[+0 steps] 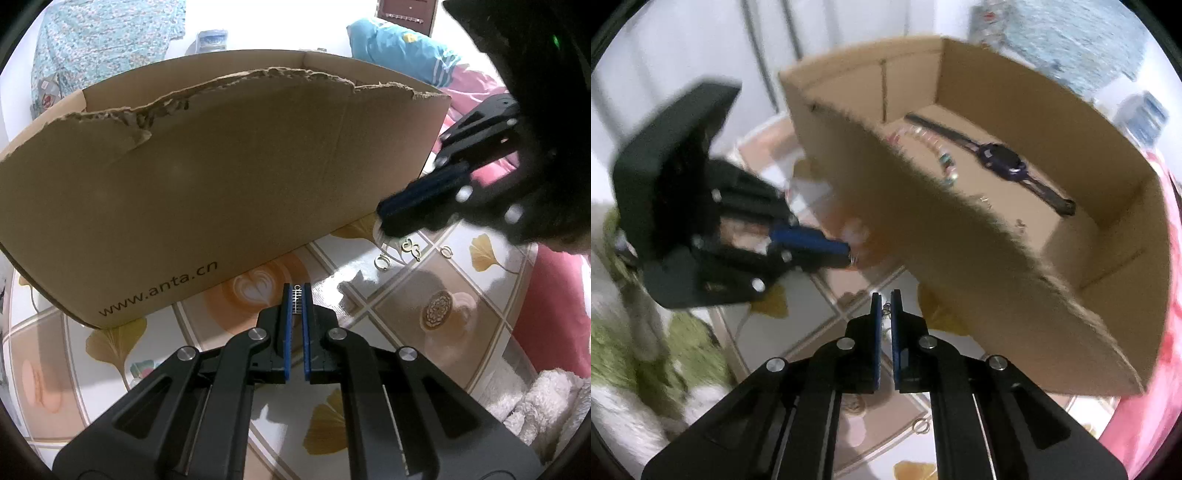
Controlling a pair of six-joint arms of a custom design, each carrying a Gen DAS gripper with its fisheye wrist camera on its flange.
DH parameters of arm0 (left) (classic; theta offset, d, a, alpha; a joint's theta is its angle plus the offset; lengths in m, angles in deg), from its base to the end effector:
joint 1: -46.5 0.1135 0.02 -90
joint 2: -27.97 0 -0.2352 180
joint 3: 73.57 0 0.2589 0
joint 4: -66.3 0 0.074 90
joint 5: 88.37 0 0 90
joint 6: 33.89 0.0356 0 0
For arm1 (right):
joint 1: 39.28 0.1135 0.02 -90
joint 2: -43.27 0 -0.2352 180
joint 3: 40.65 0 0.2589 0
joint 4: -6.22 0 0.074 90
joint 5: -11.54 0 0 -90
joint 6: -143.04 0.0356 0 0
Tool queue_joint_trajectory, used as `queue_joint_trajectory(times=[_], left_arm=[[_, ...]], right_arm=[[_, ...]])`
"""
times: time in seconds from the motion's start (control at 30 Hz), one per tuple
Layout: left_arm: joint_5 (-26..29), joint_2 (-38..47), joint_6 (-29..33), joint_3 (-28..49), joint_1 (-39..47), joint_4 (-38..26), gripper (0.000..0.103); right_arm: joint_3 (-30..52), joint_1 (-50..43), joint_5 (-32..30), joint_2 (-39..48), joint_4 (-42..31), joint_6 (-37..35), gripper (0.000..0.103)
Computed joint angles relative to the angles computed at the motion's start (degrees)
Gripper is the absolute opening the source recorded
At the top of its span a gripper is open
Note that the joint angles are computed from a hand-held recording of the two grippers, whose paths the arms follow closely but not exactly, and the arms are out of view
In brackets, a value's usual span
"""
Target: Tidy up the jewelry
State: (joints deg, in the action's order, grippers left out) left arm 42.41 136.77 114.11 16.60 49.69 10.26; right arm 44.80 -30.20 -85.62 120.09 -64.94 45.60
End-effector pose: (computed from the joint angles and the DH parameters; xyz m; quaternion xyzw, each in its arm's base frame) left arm 0.3685 -0.0027 0.1561 0.4688 0.8033 -0.2336 0.2834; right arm 0.2687 0.0474 0.2844 -0.1540 0.9573 0.0640 0.2361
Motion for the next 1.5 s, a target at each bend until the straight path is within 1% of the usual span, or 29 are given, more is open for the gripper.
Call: queue_joint_trajectory(times=[0.07,0.13,0.2,0.27,0.33,0.43,0.57,0.67,0.7,0.73,0.8,0.87,0.9,1.0,1.07,1.13,1.2,1.23,1.27,1.3,1.37,1.5], left_arm=[[0.41,0.17,0.0,0.16,0.14,-0.15,0.004],[1.01,0.56,-0.04,0.45,0.38,-0.75,0.004],[1.59,1.16,0.02,1.31,0.68,-2.16,0.0],[2.34,1.11,0.08,1.65,1.09,-3.38,0.0],[3.24,0.29,0.72,1.36,1.52,-4.43,0.0],[4.29,-0.52,2.18,1.77,2.4,-6.9,0.0],[5.55,-4.02,4.77,0.44,4.08,-9.0,0.0],[4.84,-4.75,5.95,0.9,4.32,-10.99,0.0],[3.9,-5.1,5.22,0.86,3.99,-10.89,0.0],[2.95,-4.82,4.77,1.38,3.67,-11.64,0.001],[1.63,-3.39,4.0,3.41,3.23,-13.8,0.011],[0.11,-2.14,1.94,4.56,1.74,-14.1,0.016],[-1.26,-1.66,0.41,4.82,0.78,-13.49,0.016],[-4.51,-0.21,-2.04,5.56,-1.62,-12.59,0.016],[-8.01,-0.5,-4.18,4.32,-3.59,-9.56,0.016],[-8.61,-0.81,-5.31,4.11,-4.53,-8.18,0.016],[-10.85,-1.48,-6.19,3.6,-6.04,-7.07,0.015],[-12.3,-2.4,-6.41,2.37,-6.73,-5.6,0.014],[-14.26,-3.85,-6.72,0.51,-7.53,-3.21,0.007],[-15.49,-4.88,-6.6,-0.84,-8.01,-1.69,0.005],[-16.08,-5.16,-6.48,-0.83,-8.3,-1.67,0.005],[-15.0,-5.14,-5.74,0.1,-7.47,-3.55,0.004]], right_arm=[[-0.79,-1.91,-1.62,-2.89,0.07,1.67,0.005],[-2.0,-3.74,-4.29,-5.53,1.25,4.99,0.005],[-4.24,-5.52,-7.17,-8.69,3.19,8.8,0.005],[-6.66,-6.64,-9.28,-12.11,5.38,13.17,0.005],[-9.09,-3.94,-7.12,-14.42,8.24,17.56,0.005],[-11.53,-2.86,-5.59,-17.8,10.84,21.64,0.005],[-15.18,-3.2,-5.72,-23.09,13.81,26.05,0.005],[-18.59,-2.01,-4.78,-26.03,16.01,29.74,0.005],[-20.05,-1.22,-4.3,-26.98,16.84,31.37,0.005],[-20.9,-0.45,-3.56,-27.5,17.14,32.49,0.005],[-23.51,1.48,-1.4,-27.84,18.29,35.22,0.005],[-25.38,2.76,-0.01,-28.27,18.66,37.2,0.005],[-26.59,3.17,0.19,-28.66,19.1,38.34,0.005],[-29.07,3.43,0.12,-30.21,19.97,40.5,0.005],[-30.24,2.92,-0.63,-31.5,20.25,41.26,0.005],[-31.01,1.71,-1.82,-32.12,20.5,41.13,0.005],[-31.06,0.45,-2.56,-32.11,20.3,40.25,0.005],[-31.02,-0.29,-3.04,-31.9,20.32,39.69,0.005],[-30.97,-0.99,-3.51,-31.64,20.43,39.18,0.005],[-31.0,-1.87,-4.44,-31.35,20.77,38.77,0.005],[-31.1,-2.78,-5.43,-31.2,21.16,38.27,0.005],[-30.08,-3.07,-5.52,-30.36,21.78,37.89,0.005]])
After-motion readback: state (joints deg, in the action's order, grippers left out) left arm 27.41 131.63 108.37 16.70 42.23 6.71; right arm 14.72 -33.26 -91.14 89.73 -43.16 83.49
